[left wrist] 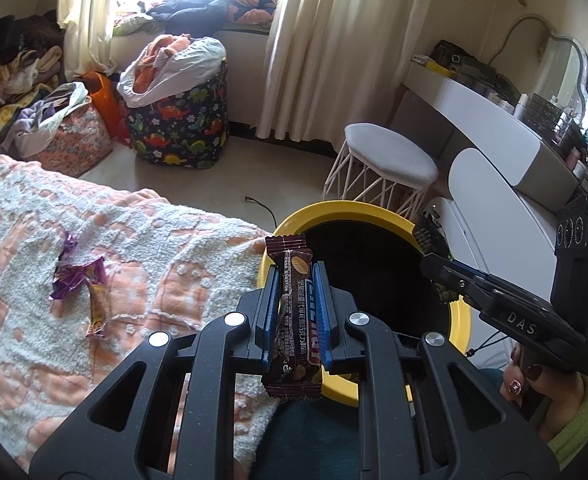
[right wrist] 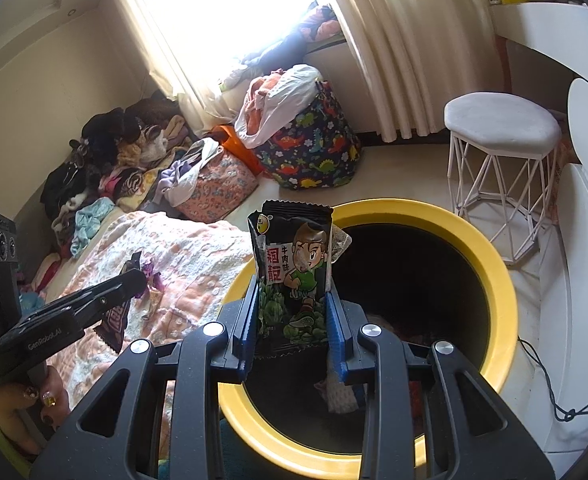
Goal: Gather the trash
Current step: 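Carry the chocolate bar and green snack bag over the yellow-rimmed bin with both tools, then open both tools to drop the chocolate bar and snack bag into the bin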
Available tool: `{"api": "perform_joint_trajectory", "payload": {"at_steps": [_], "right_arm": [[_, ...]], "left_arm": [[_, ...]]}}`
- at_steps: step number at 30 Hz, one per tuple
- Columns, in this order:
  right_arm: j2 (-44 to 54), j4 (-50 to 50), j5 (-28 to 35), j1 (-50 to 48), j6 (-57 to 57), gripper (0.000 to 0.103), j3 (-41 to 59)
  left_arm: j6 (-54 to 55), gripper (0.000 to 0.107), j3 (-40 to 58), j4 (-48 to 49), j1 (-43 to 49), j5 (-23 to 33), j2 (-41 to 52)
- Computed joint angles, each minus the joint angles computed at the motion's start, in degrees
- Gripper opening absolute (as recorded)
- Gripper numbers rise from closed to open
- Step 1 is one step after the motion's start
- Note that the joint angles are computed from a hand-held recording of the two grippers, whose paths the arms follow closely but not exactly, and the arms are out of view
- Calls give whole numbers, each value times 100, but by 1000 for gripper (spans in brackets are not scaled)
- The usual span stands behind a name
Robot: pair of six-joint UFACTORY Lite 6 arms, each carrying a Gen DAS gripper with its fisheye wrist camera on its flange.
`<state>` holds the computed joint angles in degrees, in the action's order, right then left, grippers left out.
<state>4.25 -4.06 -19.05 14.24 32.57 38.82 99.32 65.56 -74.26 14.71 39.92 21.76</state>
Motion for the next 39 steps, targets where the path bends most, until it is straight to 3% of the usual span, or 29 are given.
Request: {"api": "perform_joint_trajectory", "payload": {"at_steps": [23, 36, 39], "right_arm": [[-251, -430, -332, -597, 579, 30, -654], [-88, -892, -466, -917, 1030, 35, -771], [0, -966, -507, -967, 1121, 41, -770]], "left_arm": [[232, 12, -269, -358, -950, -328, -5], [-472, 12, 663, -172, -1611, -539, 827], [-660, 19, 856, -69, -1659, -554, 987]]}}
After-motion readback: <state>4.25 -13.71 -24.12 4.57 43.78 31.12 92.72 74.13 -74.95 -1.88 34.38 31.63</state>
